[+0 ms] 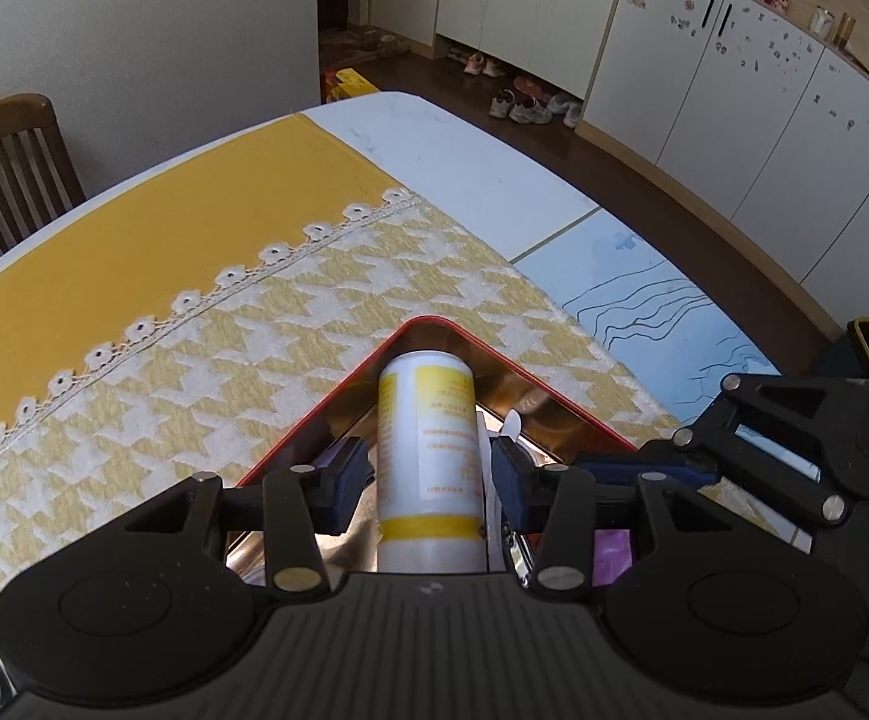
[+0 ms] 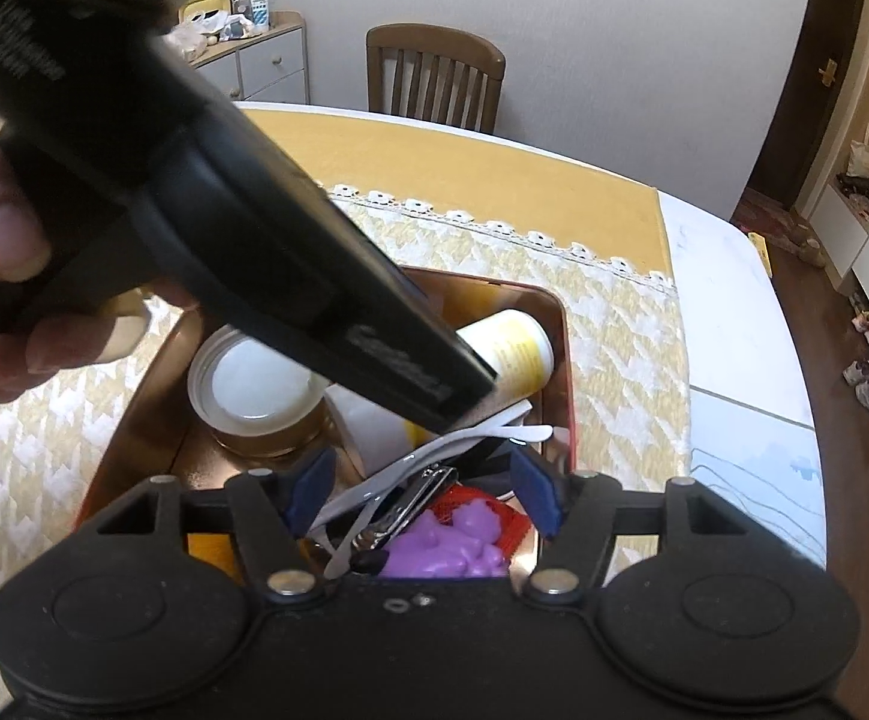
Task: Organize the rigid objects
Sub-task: 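Carry the bottle and nail clipper into the red box and release both, then withdraw both grippers from the box toward the sticky notes and lighter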
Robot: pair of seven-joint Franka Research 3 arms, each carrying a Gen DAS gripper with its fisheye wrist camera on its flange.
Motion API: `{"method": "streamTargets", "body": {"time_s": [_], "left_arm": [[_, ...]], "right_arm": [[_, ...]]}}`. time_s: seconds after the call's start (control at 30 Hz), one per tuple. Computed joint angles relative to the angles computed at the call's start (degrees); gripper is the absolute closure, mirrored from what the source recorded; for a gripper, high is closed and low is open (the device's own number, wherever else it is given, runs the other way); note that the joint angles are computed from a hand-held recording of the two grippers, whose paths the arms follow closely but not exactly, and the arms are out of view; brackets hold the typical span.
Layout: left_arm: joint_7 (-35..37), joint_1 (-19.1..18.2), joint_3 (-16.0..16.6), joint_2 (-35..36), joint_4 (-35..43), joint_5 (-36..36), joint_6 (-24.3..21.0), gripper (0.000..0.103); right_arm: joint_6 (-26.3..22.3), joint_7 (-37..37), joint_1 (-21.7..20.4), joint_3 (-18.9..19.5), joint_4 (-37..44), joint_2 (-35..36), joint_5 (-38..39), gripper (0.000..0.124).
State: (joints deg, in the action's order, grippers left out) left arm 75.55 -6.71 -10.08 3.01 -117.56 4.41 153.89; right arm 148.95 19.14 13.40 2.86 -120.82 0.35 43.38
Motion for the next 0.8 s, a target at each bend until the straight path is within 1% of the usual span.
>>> {"method": "streamTargets", "body": {"time_s": [0.1, 0.17, 0.2, 0.33, 0.43, 0.53, 0.6, 0.67, 0.73, 0.8], "left_arm": [[-0.01, 0.1, 0.08, -1.96, -2.04, -1.03, 1.1, 0.058], [0.49, 0.07, 0.23, -3.42, -3.67, -2.08, 2.29, 0.051], [0.53, 0.02, 0.33, -4.26, -4.65, -2.39, 3.12, 0.05], [-0.11, -0.31, 0.91, -7.47, -8.13, -2.68, 5.23, 0.049], [-1.27, -0.43, 1.32, -10.02, -10.75, -1.78, 6.11, 0.048], [-2.02, -0.61, 1.79, -13.1, -14.0, -0.85, 7.55, 0.04], [-2.22, -0.85, 2.39, -15.05, -16.31, -0.65, 9.07, 0.037], [-3.0, -0.77, 2.73, -17.1, -18.55, -0.06, 10.26, 0.03], [-4.52, -0.18, 2.64, -19.12, -20.63, 1.58, 11.22, 0.028], [-4.86, -0.28, 3.27, -21.16, -22.68, 2.26, 12.06, 0.026]], "right_arm": [[-0.47, 0.39, -0.06, -0.1, -0.25, -0.8, -0.17, 0.056], [-0.62, -0.03, -0.07, -0.24, -0.64, -1.57, 0.26, 0.053], [-0.61, -0.21, -0.01, -0.31, -0.99, -2.05, 0.56, 0.052], [-0.79, -0.31, 0.49, -0.62, -3.08, -4.7, 2.0, 0.044], [-0.87, 0.04, 0.99, -1.03, -4.51, -6.79, 2.81, 0.042], [-1.0, 0.29, 1.57, -1.49, -5.03, -8.04, 3.45, 0.037], [-0.77, 0.96, 1.93, -1.59, -5.63, -8.72, 3.61, 0.034], [-0.52, 1.98, 2.26, -1.6, -6.32, -9.53, 3.44, 0.031], [-0.49, 2.52, 2.7, -1.75, -6.93, -10.36, 3.66, 0.029], [-0.78, 3.04, 3.12, -1.94, -7.26, -10.92, 4.14, 0.027]]}}
